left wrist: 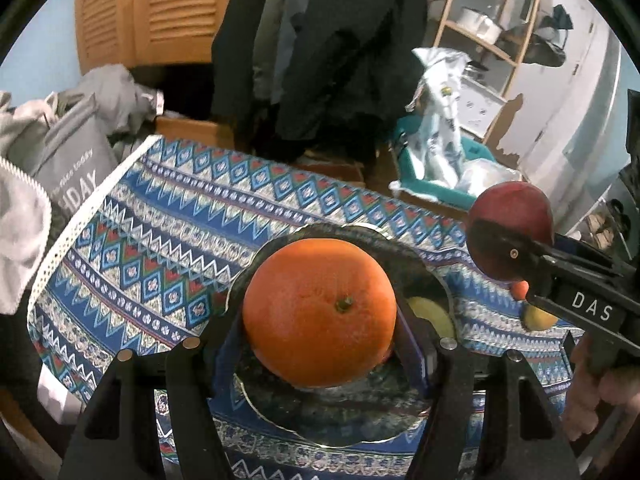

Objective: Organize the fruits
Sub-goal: 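Release the red apple into the glass plate while the left tool releases the orange there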

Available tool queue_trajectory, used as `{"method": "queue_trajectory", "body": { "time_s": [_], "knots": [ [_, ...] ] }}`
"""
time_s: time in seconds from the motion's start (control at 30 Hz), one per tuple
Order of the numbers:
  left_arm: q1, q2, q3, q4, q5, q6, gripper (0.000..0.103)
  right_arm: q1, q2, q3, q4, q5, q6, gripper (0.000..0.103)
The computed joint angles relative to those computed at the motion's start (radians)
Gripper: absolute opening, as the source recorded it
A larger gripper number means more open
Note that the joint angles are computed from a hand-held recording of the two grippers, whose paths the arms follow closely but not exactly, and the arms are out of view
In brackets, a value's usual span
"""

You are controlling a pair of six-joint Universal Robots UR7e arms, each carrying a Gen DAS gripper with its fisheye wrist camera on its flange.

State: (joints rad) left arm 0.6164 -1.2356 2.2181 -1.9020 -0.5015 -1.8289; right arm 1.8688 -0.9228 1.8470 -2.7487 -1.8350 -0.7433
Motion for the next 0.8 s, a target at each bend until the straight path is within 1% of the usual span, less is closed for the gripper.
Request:
{"method": "queue_trajectory", "body": {
  "time_s": [0.1, 0.2, 0.23, 0.4, 0.6, 0.8],
  "knots": [
    [0.022, 0.000, 0.022, -0.044, -0.024, 0.012, 0.069, 0.002, 0.031, -0.005, 0.009, -0.019, 0.003, 0.077],
    [0.039, -0.007, 0.057, -0.141, -0.050, 0.045, 0.069, 0.000, 0.058, -0.015, 0.030, -0.031, 0.009, 0.077],
    [0.043, -0.007, 0.064, -0.153, -0.056, 0.044, 0.069, -0.002, 0.068, -0.018, 0.039, -0.038, 0.012, 0.077],
    [0.062, -0.001, 0.064, -0.132, -0.073, 0.022, 0.069, -0.010, 0.099, -0.025, 0.066, -0.057, 0.024, 0.077],
    [0.077, 0.018, 0.071, -0.183, -0.104, 0.059, 0.069, -0.014, 0.126, -0.026, 0.081, -0.083, 0.022, 0.077],
    [0.102, 0.043, 0.061, -0.210, -0.147, 0.095, 0.069, -0.016, 0.135, -0.033, 0.100, -0.084, 0.027, 0.077]
  ]
}}
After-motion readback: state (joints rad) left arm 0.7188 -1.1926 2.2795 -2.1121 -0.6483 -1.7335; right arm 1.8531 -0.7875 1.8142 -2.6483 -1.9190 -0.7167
